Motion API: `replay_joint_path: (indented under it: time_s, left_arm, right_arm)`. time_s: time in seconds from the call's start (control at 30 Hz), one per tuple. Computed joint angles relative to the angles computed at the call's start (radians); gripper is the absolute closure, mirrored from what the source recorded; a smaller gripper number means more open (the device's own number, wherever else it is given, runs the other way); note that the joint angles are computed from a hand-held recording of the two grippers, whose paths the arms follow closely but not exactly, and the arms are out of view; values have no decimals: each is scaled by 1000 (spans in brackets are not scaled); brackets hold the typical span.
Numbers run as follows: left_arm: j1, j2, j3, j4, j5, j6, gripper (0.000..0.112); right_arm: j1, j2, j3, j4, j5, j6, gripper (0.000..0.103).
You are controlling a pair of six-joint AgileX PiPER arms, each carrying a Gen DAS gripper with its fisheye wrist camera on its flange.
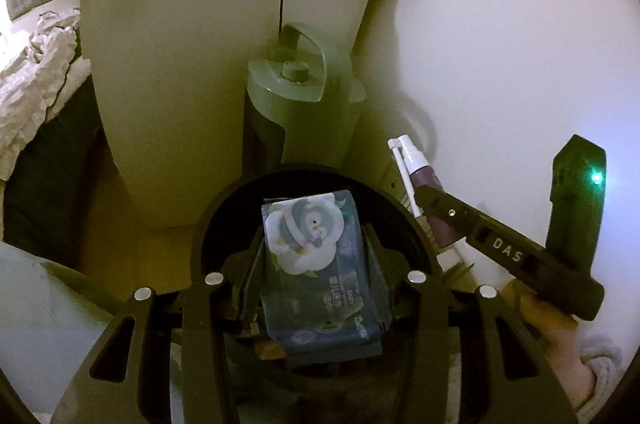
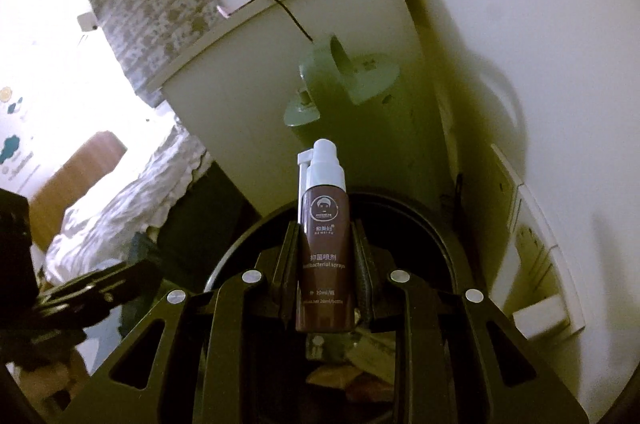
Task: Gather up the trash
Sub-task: 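Carry the wipe pack and spray bottle over the black bin and open both tools, then grasp the small white bottle with the right tool while the left tool reaches the battery card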
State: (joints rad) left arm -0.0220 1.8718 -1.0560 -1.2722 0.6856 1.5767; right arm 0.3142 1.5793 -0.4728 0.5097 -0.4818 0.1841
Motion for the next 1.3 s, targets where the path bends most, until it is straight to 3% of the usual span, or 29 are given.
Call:
replay_joint_path:
  time_s: [0.27, 0.33, 0.4, 0.43, 0.5, 0.57, 0.8, 0.9, 1.03, 1.2, 1.3]
  left_arm:
    - [-42, 37, -19, 9, -31, -21, 62]
    - [-53, 43, -29, 36, -34, -48, 49]
    - [-66, 27, -12, 19, -60, -27, 19]
    - [-69, 14, 8, -17, -74, 15, 16]
    - [-74, -6, 34, -65, -91, 75, 15]
    - [-79, -17, 31, -28, -92, 48, 15]
    - [-39, -102, 91, -43, -108, 76, 15]
    - [38, -153, 124, -41, -61, 99, 15]
    - [238, -204, 148, 1, 55, 115, 15]
    - [494, -174, 98, 72, 142, 114, 15]
    - [650, -106, 5, 146, 192, 83, 15]
  right_arm:
    - [-19, -4, 13, -63, -8, 77, 78]
    - [-23, -7, 24, -103, -18, 115, 78]
    - [-32, -7, 29, -134, -25, 145, 77]
    - [-33, -10, 33, -140, -30, 156, 77]
    - [-34, -17, 51, -154, -61, 184, 65]
    - [-15, -26, 70, -103, -103, 162, 42]
    - [16, -29, 72, -10, -123, 106, 36]
    - [44, -27, 61, 55, -121, 52, 31]
    - [98, -14, 24, 154, -106, -60, 30]
    - [219, 32, -67, 321, -80, -295, 30]
    - [304, 74, -150, 369, -22, -420, 30]
